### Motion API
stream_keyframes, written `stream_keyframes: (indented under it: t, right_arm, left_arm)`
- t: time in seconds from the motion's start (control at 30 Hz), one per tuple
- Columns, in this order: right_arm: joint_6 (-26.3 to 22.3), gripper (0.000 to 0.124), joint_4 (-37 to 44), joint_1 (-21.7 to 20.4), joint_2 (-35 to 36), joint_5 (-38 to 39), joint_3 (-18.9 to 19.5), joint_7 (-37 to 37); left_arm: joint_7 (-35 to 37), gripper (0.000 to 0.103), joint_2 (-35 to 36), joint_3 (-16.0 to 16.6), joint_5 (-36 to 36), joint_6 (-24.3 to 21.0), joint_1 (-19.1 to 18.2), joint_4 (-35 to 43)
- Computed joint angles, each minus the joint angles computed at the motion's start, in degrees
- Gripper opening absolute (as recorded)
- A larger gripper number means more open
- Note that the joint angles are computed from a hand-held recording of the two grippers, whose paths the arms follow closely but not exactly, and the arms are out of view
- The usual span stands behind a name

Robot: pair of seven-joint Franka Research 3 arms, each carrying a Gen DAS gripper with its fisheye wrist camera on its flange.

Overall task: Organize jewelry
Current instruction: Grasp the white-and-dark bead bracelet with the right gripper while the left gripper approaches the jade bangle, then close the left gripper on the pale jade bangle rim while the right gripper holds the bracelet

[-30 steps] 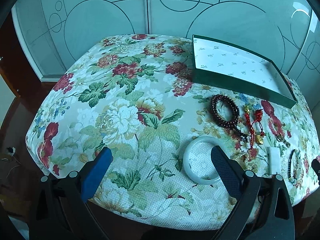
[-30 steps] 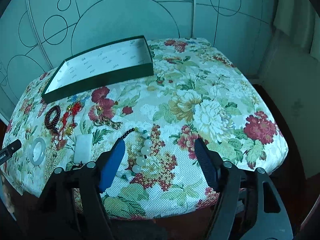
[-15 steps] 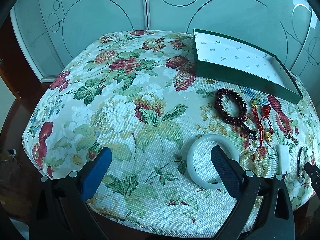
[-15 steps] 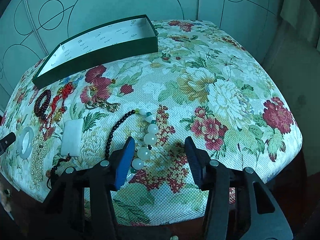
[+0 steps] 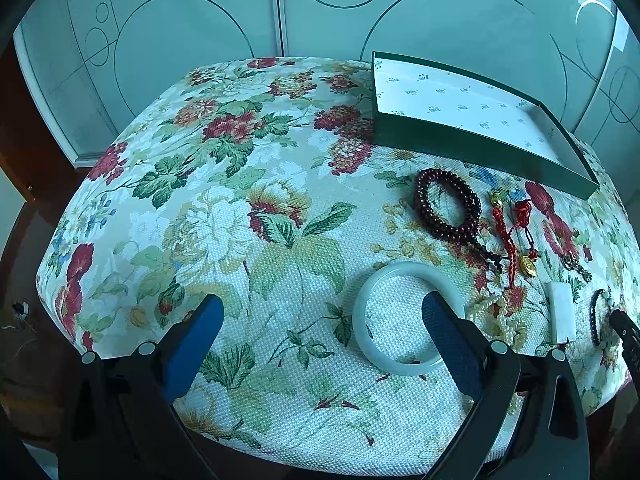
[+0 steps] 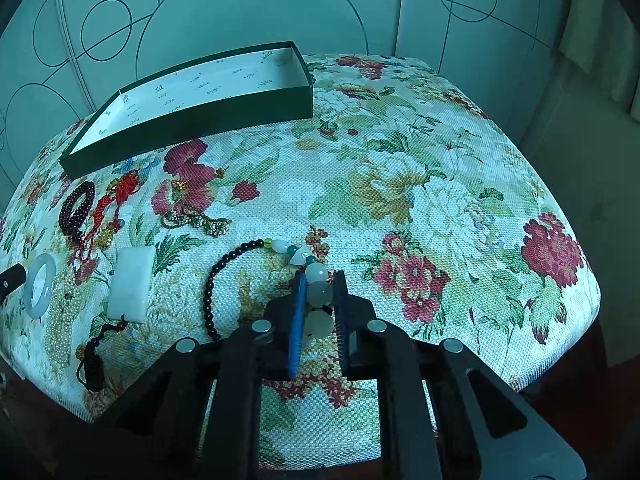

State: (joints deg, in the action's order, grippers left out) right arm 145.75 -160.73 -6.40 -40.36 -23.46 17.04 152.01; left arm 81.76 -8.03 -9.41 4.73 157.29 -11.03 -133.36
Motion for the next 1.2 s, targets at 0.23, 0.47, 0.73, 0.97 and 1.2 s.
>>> stream_keyframes:
  t: [0.23,0.47,0.73,0.97,1.2]
  right_arm:
    - [1.37,0.014,-1.04,-0.39,-0.77,0.55,-0.48,0.5]
    - [3.21,0.014,-2.03,-0.69,-1.43,1.61,-0.57,-0.32]
    - [4.91,0.014,-3.15,-0.99,-2.37,3.71,-0.54,-1.64]
    - [5.71,0.014,-3.49,-1.73,-2.59,4.84,0.17,-2.31]
    - [5.74,0.014,-3.46,-2.18,-2.61,5.04,0.73,-2.54]
  left_arm:
    - [4.31,0.099,-0.2,0.56,-5.43,-0.12,-1.54,0.04]
    - [9.04,0.099,-0.07,0.42,-9.64,0.67,-3.36,-0.3]
    - [9.23,0.099,2.41,-0.51,-9.72,-0.6,-2.66,0.62]
    - [7.62,0.099,2.44,-0.64,-7.8,0.09,-1.77,0.41]
    - [5.12,0.099,2.86,-0.59,-4.03,2.43,-0.19,-0.15]
